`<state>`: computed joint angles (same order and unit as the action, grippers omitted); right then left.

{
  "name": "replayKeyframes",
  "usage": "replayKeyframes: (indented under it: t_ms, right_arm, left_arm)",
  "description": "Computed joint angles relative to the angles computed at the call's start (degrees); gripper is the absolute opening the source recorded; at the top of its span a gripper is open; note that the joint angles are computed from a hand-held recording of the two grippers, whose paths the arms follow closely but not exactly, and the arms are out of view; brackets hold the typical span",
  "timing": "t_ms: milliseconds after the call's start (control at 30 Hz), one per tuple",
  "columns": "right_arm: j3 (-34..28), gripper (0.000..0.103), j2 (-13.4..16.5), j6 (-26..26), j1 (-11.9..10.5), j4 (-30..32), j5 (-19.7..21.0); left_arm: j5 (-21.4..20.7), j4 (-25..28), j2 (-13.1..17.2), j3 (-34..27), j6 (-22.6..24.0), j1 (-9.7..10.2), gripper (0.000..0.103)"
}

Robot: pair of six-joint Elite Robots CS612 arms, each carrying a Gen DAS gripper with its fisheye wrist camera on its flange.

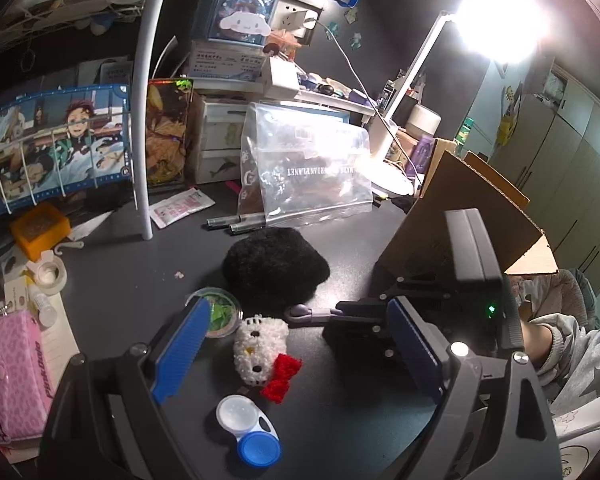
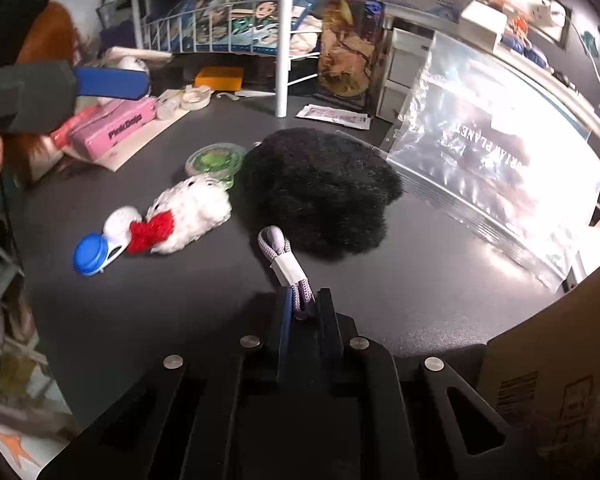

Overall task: Organize objects
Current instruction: 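Move the right gripper to the purple-and-white cable and grasp it, then raise the cable with the right gripper while the left gripper grasps it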

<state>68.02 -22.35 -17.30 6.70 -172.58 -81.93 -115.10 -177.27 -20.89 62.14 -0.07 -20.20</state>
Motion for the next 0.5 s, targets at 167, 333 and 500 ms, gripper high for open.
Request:
replayKeyframes:
  t_ms: [167,333,500]
  right_arm:
    - [3.68,0.007,-2.27,0.18,-0.21,-3.89,3.62]
    - [7.58,0.007,-5.35,-0.59,-0.25,-8.90,7.33]
    - [10.17,0.007,-7.63,-4.13,0.31,-12.75,7.23]
  left_arm:
    - [-1.32,1.08,-0.13,0.17,0.37,-0.01,0.088]
    - [-4.25,1.06,-0.52,0.51,1.09,-0.01,0.066]
    - [-7.97,0.16,-1.67,1.92,4.38,0.11,0.034]
